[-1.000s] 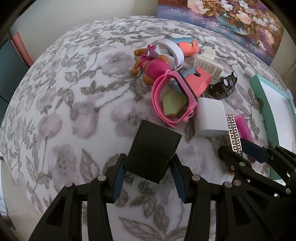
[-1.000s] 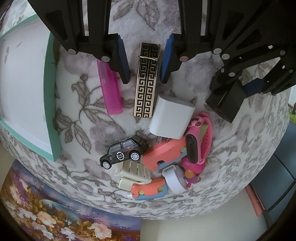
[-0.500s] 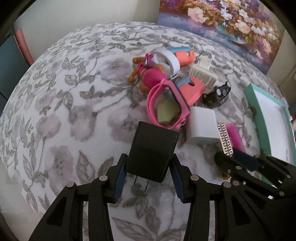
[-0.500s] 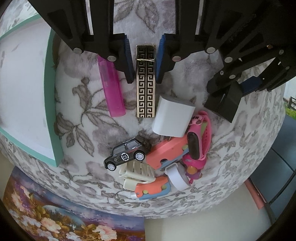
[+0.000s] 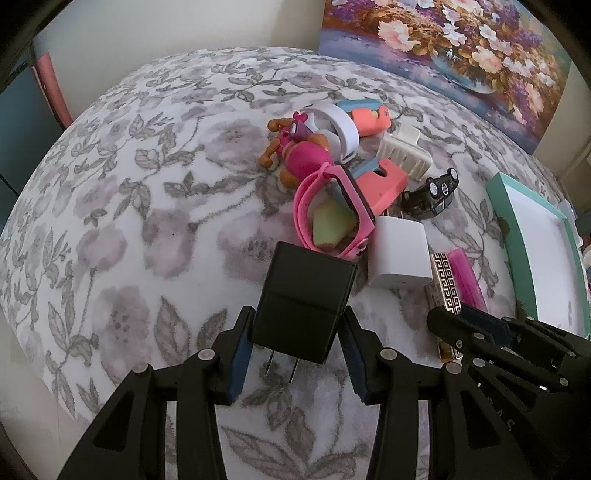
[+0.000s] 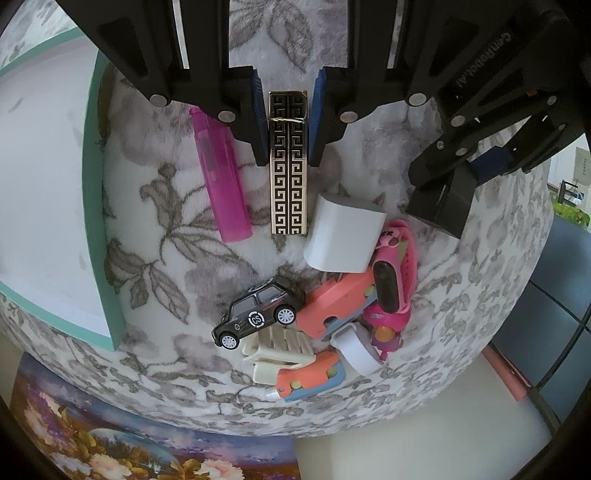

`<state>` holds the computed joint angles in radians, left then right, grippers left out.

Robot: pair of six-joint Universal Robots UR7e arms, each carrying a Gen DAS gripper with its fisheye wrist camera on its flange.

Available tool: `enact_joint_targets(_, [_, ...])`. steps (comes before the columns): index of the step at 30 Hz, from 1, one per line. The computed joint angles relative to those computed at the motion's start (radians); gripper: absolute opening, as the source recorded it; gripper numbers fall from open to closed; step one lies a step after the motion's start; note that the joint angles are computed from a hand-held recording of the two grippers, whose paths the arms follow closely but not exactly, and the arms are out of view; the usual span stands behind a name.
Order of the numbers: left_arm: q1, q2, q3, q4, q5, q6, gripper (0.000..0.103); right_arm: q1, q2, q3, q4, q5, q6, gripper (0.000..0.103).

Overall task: Organize rigid objects
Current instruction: 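Carry the black charger and gold lipstick case over the white tray with both tools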

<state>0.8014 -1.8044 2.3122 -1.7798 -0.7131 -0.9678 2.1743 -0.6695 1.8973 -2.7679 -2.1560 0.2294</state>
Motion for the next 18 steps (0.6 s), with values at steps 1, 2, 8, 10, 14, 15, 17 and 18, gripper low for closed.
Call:
enact_joint_targets(1, [0.001,-0.001,-0.001,-0.003,0.001,0.001,0.047,0.001,-0.001,-0.002,0.003,-0.002,0.002,0.022])
enact_joint_targets(2, [-0.002,-0.004,-0.001,-0.001,0.003,-0.002,0.047,0.003,-0.006,0.001,0.006,-0.006,0.005,0.022])
enact_joint_targets(8, [-0.044,-0.037,-0.006,0.031,0.032,-0.045,0.047,0.006,-0.047,0.028,-0.028,0.013,0.016,0.022])
enact_joint_targets(10, [-0.064,-0.047,-0.016,0.063,0.043,-0.07,0.047,0.006,-0.07,0.043,-0.05,0.031,0.026,0.022])
enact_joint_targets(14, [-0.121,-0.055,-0.049,0.121,0.071,-0.113,0.047,0.016,-0.118,0.073,-0.115,0.025,0.025,0.022])
enact_joint_targets(15, [-0.134,-0.046,-0.064,0.132,0.07,-0.121,0.047,0.017,-0.128,0.078,-0.126,0.022,0.028,0.022])
enact_joint_targets(17, [-0.148,-0.031,-0.083,0.131,0.064,-0.119,0.047,0.017,-0.153,0.093,-0.152,-0.003,0.039,0.022])
enact_joint_targets(18, [-0.153,-0.015,-0.092,0.116,0.056,-0.108,0.047,0.017,-0.161,0.095,-0.158,-0.017,0.045,0.022])
